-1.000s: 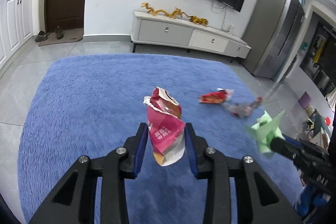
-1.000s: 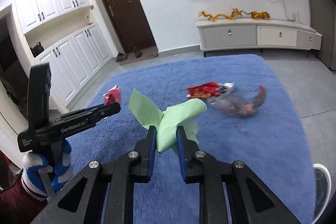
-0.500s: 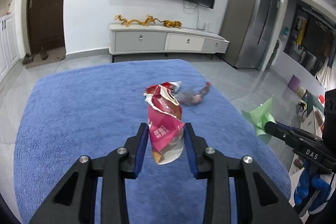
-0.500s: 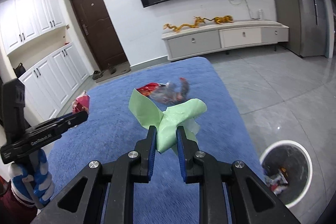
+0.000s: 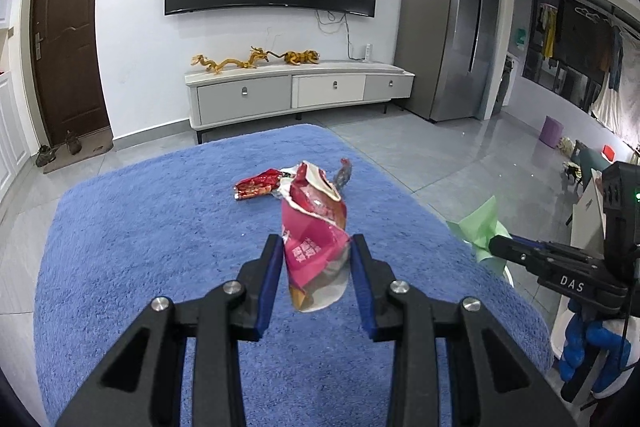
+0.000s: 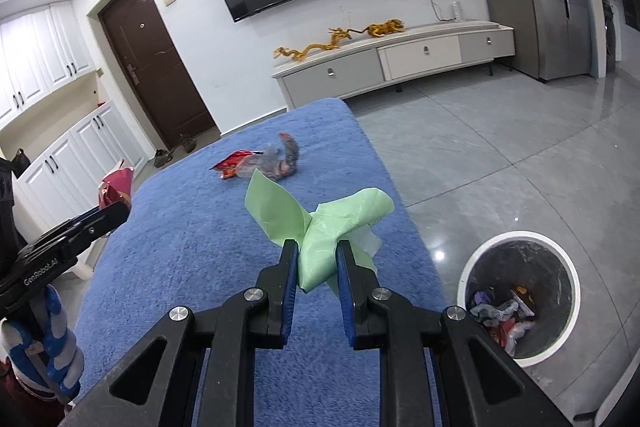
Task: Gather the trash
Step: 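Carry pink wrapper and green paper to the bin and open both tools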
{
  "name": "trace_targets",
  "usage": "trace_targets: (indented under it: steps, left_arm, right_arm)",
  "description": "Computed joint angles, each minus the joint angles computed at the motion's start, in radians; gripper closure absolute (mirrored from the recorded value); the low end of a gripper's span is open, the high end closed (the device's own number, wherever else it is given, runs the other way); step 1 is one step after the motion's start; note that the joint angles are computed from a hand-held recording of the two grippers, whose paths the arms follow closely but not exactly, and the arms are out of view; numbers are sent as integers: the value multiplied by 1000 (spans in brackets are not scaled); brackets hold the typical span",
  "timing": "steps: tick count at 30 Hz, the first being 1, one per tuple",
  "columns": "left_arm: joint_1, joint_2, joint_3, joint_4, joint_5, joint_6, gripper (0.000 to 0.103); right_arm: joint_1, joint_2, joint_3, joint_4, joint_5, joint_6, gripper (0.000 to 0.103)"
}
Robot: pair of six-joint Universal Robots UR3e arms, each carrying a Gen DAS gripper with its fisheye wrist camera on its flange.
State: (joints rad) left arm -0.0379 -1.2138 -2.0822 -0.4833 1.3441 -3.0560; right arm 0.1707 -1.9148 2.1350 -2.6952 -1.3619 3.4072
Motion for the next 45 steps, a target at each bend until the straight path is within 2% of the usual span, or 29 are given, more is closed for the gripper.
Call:
trace_targets:
  steps: [5, 13, 19, 32, 36, 39, 44, 45]
  left_arm:
    - [-16, -51, 29, 12, 12, 5, 71]
    - [-102, -155, 91, 32, 79, -18, 71]
    - [-177, -253, 163, 28, 141, -28, 71]
    - [-312, -452, 345, -15, 194, -45, 71]
    - [-350, -515, 419, -41, 208, -48, 71]
    - [-382, -581, 498, -68, 207, -46, 71]
    - [-445, -753, 729, -163, 182, -37, 71]
    - [-456, -794, 788, -192, 173, -36, 71]
  right_arm:
    - [-58, -45, 43, 16, 31, -11, 85]
    - [-172, -110, 129, 31, 114, -30, 85]
    - [-295, -185, 209, 50, 226, -69, 85]
    - [-488, -302, 270, 114, 427, -123, 85]
    - [-594, -387, 283, 213, 495, -177, 85]
    - [-708, -466, 292, 339, 552, -252, 85]
    - [-911, -561, 283, 592, 603, -431, 85]
    - [-928, -553, 279, 603, 598, -446, 85]
